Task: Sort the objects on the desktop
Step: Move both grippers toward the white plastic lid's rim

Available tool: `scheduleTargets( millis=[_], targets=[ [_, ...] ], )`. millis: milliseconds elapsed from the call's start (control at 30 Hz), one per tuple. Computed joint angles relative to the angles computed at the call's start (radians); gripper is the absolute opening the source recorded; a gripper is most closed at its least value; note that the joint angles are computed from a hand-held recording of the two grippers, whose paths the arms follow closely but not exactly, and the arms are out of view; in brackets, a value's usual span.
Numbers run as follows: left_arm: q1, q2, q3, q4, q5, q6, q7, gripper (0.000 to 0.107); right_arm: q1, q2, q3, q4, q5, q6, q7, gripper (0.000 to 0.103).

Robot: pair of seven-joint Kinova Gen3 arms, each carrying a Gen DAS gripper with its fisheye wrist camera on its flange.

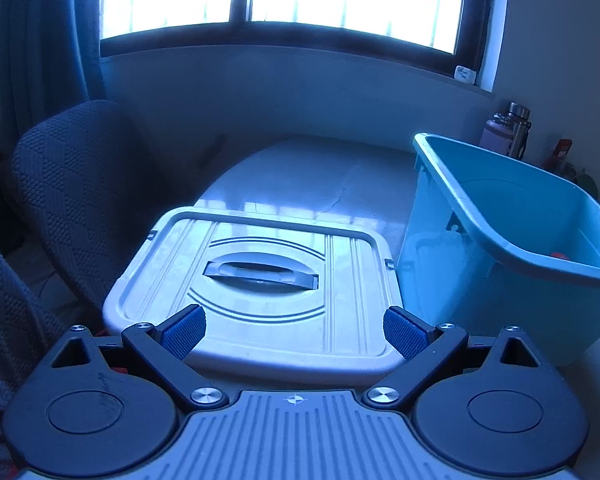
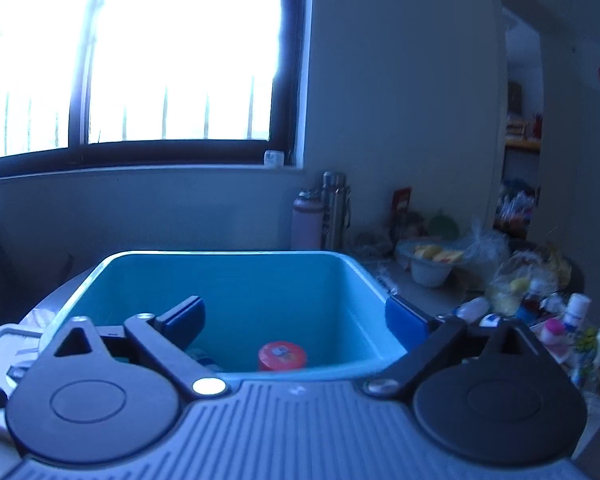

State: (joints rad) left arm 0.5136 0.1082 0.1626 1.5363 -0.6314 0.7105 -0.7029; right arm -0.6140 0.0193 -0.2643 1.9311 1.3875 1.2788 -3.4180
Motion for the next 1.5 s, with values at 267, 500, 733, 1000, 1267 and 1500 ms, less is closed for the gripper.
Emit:
scheduleTargets(
  millis=[267, 500, 733, 1000, 1267, 1500],
  targets=[
    [0.0, -0.066, 0.03, 0.07, -0.007, 0.098, 0.098, 0.097, 0.006, -0.104, -0.027, 0.13, -0.182, -0.192, -0.047, 0.099],
    [-0.049, -0.114, 0.067, 0.098, 0.015, 0.205, 0.09, 0.097, 0.058, -0.123, -0.043, 0.105, -0.397, -0.366, 0.115, 0.099],
    [-0.107, -0.116, 0.061, 0.085, 0.059, 0.208, 0.025, 0.097, 0.105, -0.101, -0.037, 0.038, -0.497, -0.467, 0.323, 0.099],
    [-0.177, -0.035, -0.013, -0.034, 0.23, 0.207, -0.203, 0.097, 0.073, -0.022, -0.015, -0.131, -0.575, -0.328, 0.433, 0.099],
    [-0.252, 0.122, -0.042, -0.252, 0.438, 0.219, -0.468, 0.097, -0.003, 0.074, 0.024, -0.307, -0.531, -0.188, 0.518, 0.099],
    [-0.304, 0.268, -0.052, -0.463, 0.579, 0.305, -0.688, 0.097, -0.056, 0.116, 0.073, -0.38, -0.512, -0.127, 0.532, 0.099]
  ],
)
